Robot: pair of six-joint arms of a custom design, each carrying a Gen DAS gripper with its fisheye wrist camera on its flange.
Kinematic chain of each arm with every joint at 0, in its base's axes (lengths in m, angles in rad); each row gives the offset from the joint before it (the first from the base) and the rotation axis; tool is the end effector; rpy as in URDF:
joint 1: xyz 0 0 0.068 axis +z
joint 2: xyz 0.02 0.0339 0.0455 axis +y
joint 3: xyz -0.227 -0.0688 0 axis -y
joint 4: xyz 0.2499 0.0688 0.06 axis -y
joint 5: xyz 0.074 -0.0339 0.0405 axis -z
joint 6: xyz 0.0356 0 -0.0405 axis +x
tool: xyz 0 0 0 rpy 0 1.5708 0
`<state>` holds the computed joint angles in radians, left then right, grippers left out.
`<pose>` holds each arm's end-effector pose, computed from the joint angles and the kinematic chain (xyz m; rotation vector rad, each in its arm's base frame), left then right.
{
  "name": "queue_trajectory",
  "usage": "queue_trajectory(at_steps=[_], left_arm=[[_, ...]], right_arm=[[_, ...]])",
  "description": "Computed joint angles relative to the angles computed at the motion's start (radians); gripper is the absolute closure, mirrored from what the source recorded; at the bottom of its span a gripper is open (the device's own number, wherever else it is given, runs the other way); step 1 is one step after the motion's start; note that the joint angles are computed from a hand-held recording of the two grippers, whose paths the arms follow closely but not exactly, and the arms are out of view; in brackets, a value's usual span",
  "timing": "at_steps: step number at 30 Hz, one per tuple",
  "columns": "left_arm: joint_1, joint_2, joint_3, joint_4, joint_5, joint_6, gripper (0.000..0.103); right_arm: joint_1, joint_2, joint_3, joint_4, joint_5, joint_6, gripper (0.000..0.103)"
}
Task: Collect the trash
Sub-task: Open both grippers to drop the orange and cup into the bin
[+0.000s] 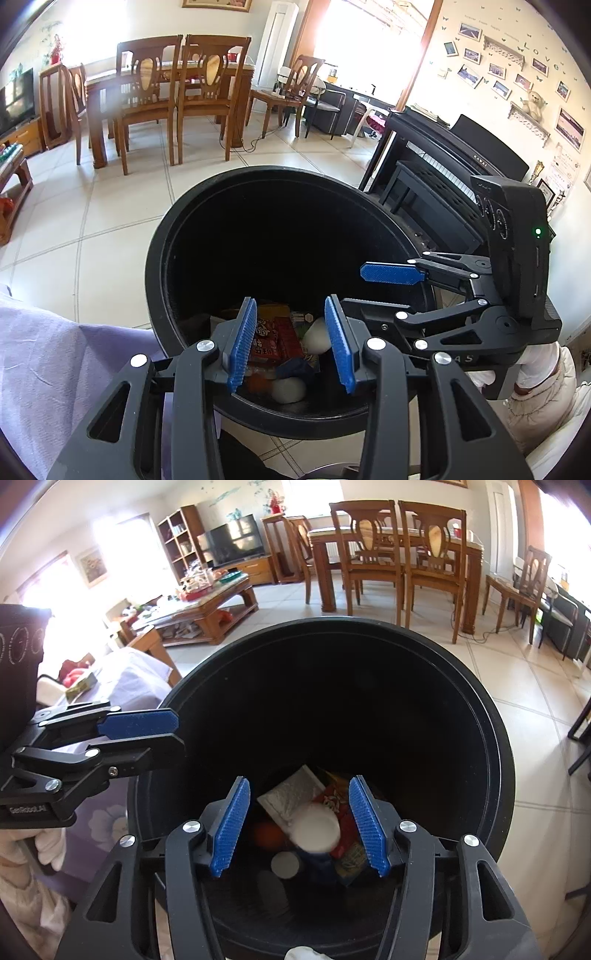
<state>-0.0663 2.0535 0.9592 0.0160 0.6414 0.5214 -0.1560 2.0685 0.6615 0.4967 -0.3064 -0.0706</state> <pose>0.3396 -0.0439 0.0297 0.9054 2.2858 -0.6539 0.2926 -0.0352 -0.0091 -0.0249 2.4428 0.2797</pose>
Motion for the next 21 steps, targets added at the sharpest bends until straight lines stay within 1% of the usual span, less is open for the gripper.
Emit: queue_trajectory(at_steps=[3,4,6,8,9,10,14,15,17,19,21], left_arm=[[0.017,-0.026,-0.027,0.017,0.009,0.002,0.047],[0.023,-0.034,-0.035,0.023,0.014,0.003,0.046],[0.041,-0.05,-0.044,0.016,0.027,0.008,0.046],[0.062,-0.071,-0.061,0.022,0.035,0.01,0.041],[0.075,-0.079,-0.069,0.028,0.039,0.011,0.035],[0.091,-0.091,-0.08,0.036,0.045,0.012,0.032],[0.166,-0.115,-0.086,0.017,0.076,0.036,0.03],[0.186,-0.12,-0.085,0.011,0.083,0.042,0.027],[0.236,-0.127,-0.087,0.007,0.098,0.051,0.025],[0.286,-0.124,-0.071,-0.019,0.115,0.066,0.024],[0.333,-0.12,-0.06,-0.033,0.124,0.077,0.021]], right_arm=[[0.011,-0.012,-0.006,-0.003,0.01,0.004,0.046],[0.015,-0.017,-0.008,-0.005,0.015,0.004,0.046],[0.03,-0.027,-0.009,-0.012,0.024,0.009,0.046],[0.05,-0.037,-0.012,-0.013,0.036,0.019,0.046],[0.059,-0.043,-0.017,-0.009,0.041,0.023,0.045],[0.069,-0.048,-0.019,-0.008,0.044,0.028,0.039],[0.13,-0.089,-0.021,-0.017,0.069,0.057,0.028],[0.147,-0.097,-0.018,-0.02,0.078,0.063,0.025],[0.191,-0.111,-0.004,-0.038,0.094,0.079,0.02],[0.233,-0.121,0.015,-0.054,0.108,0.094,0.01],[0.28,-0.129,0.033,-0.063,0.126,0.114,0.005]])
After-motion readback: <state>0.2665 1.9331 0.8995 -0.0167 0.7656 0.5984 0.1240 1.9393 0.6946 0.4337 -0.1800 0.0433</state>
